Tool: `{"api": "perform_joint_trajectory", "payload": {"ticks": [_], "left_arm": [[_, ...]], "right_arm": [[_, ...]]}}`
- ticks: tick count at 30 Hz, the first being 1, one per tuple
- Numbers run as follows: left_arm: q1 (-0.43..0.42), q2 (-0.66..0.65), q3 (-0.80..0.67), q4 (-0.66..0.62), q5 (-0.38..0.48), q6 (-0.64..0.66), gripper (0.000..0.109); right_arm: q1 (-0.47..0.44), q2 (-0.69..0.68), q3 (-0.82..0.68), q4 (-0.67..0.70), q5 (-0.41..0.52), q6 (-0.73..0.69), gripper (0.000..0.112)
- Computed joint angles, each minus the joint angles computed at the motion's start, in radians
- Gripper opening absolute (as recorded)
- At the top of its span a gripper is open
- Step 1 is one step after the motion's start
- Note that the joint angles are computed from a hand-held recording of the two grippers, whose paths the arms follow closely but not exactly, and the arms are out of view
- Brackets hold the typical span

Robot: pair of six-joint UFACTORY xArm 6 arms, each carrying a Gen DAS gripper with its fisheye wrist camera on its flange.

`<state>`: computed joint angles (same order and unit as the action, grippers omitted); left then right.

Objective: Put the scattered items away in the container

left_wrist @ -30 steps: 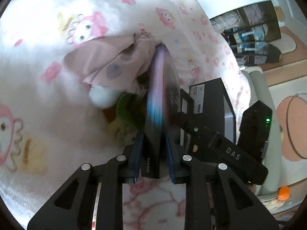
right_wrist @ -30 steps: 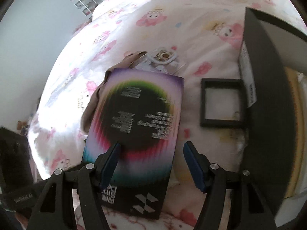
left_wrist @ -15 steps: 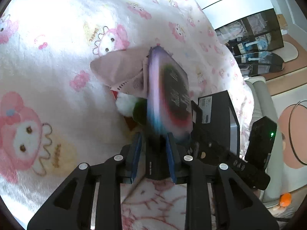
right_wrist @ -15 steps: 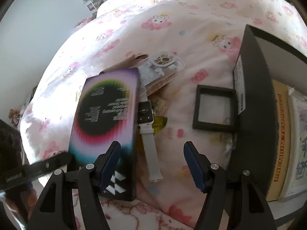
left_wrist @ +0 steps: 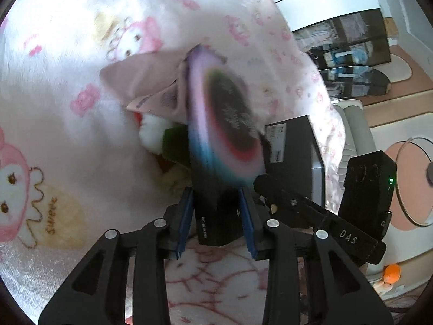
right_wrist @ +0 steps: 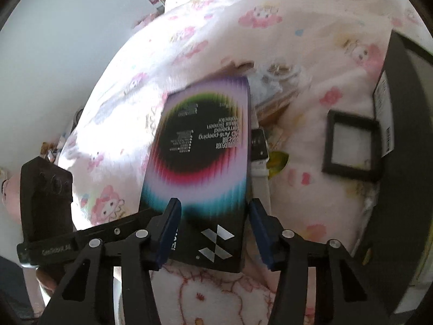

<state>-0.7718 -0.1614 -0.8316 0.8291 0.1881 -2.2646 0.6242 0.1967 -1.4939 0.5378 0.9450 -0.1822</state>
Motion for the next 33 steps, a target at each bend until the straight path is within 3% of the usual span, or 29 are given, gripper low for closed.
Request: {"api": "perform_joint_trajectory", "payload": {"ticks": [4,10,15,25,29,33], "left_arm": [[-0.014,-0.04,-0.018,0.059,0.044,-0.04,0.033],[-0.069,-0.091,-0.052,0.036,0.138,0.004,0.034],[-0.13,-0.092,-0.096,0.07,0.214,-0.048,0.035],[-0.178,-0.044,-0.096,-0.018,0.195,-0.065,0.038],[-0.179,-0.049,-0.077,0.068,0.162,-0.19,0.039],[-0.217,-0.056,-0.108,0.063,0.253,-0.18,0.039]], "right_arm": [[-0.005,-0.041,0.007,0.027,0.019,-0.008,0.047],[-0.016,-0.146,0.093,0.1,0.02,-0.046,0.047],[-0.031,-0.193,0.116,0.113,0.04,-0.066,0.047],[-0.047,-0.286,0.251,0.139,0.081,-0.107,0.049],[-0.061,-0.306,0.288,0.195,0.077,-0.155,0.049],[-0.087,-0.336,0.305,0.242,0.092,-0.191,0.049]]}}
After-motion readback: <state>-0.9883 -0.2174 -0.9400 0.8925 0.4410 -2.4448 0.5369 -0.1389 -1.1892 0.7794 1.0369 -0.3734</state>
